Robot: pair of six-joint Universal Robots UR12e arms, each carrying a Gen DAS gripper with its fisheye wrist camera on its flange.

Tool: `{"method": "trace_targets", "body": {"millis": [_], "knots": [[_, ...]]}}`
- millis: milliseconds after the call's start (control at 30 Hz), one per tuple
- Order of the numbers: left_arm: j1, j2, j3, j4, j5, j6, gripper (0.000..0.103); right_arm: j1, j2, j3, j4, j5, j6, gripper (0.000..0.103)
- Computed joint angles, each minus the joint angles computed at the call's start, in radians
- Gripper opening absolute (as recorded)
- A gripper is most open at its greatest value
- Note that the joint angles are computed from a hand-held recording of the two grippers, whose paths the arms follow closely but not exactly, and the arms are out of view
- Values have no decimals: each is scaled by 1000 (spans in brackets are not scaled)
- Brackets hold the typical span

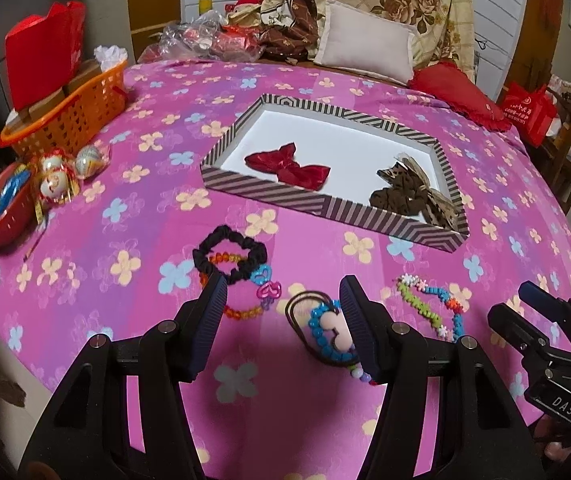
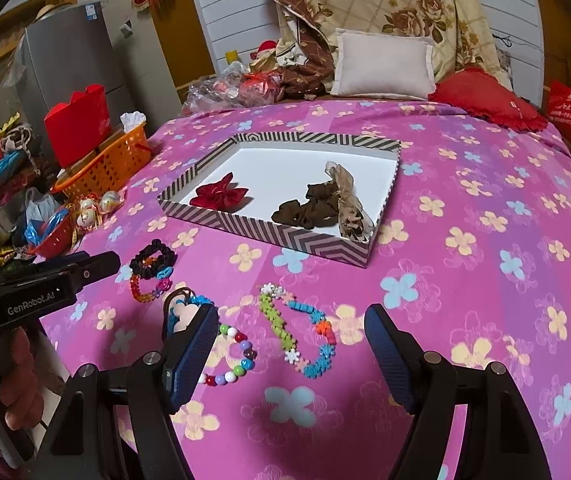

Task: Organize jewelry
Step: 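Withdraw both tools from the box toward the beaded bracelets, then grasp the brown-cord white heart hair tie with right tool while left tool reaches the black scrunchie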

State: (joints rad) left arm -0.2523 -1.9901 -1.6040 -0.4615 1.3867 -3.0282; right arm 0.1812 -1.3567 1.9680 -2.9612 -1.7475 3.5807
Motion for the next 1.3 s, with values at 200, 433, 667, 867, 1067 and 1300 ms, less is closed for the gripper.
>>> {"method": "trace_targets", "body": {"millis": [200,433,667,867,1067,1300], "knots": [[26,11,-18,-48,-29,0,59,5,-13,22,12,-21,-14,73],[54,14,-45,-68,-20,7,59,1,-9,35,27,16,-18,73],[58,-4,-26,-130,-51,2,58,15,17,7,23,54,-65,67],[59,-14,-22,-121,-30,-19,58,44,67,-60,21,93,-156,47],[82,-20,-15,-118,-18,-61,58,67,136,-146,73,112,-243,38],[104,-26,-7,-120,-33,-99,58,53,181,-197,146,136,-248,33]]}}
